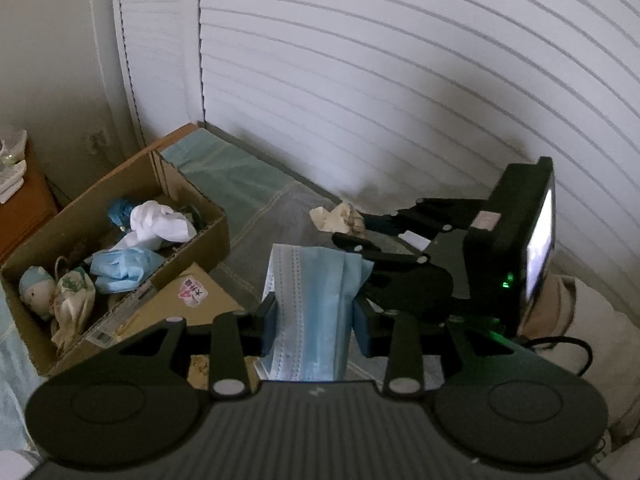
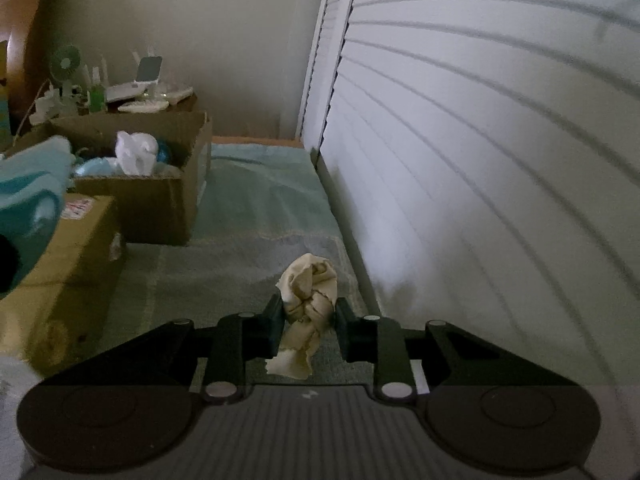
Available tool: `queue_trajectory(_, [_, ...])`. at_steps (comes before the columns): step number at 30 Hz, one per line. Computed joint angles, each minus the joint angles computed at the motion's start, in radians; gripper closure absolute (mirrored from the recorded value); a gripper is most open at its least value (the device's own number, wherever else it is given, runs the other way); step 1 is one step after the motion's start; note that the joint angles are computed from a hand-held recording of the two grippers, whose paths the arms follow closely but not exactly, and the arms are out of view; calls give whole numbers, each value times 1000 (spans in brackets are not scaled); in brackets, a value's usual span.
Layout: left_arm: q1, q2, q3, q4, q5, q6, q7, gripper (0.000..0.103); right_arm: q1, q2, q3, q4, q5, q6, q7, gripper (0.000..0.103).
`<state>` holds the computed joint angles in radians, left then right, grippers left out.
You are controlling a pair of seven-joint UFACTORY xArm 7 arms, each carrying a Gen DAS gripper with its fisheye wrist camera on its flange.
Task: Organize soft objects
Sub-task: 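Grasp the cream scrunchie with right tool while left tool holds the mask, then carry the mask into the box and open left tool while right tool holds the scrunchie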
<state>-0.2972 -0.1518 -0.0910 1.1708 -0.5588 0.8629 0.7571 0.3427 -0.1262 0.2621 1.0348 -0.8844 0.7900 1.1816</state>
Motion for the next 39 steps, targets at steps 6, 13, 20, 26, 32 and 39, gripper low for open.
queue_trajectory(6, [3,-54,14,-41,-13,-8,0,66,8,-73,25,-21,23,2,-36,72])
queue_trajectory(13, [21,-76,36,-41,11,-53,-36,66,-8,-140,69,-25,43,-30,-77,72])
queue_trajectory(20, [68,31,43,77,82,-157,-109,66,-35,-164,103,-4,51,-65,-113,72])
queue_trajectory(26, [110,215,18,251,124,-213,-197,66,-48,-158,112,8,59,-73,-134,72])
queue_trajectory(32, [128,337,-19,318,161,-281,-274,43,-49,-141,109,17,57,-70,-144,72])
queue_trajectory(39, [138,296,-39,210,210,-419,-295,12,-38,-113,97,37,50,-71,-152,72])
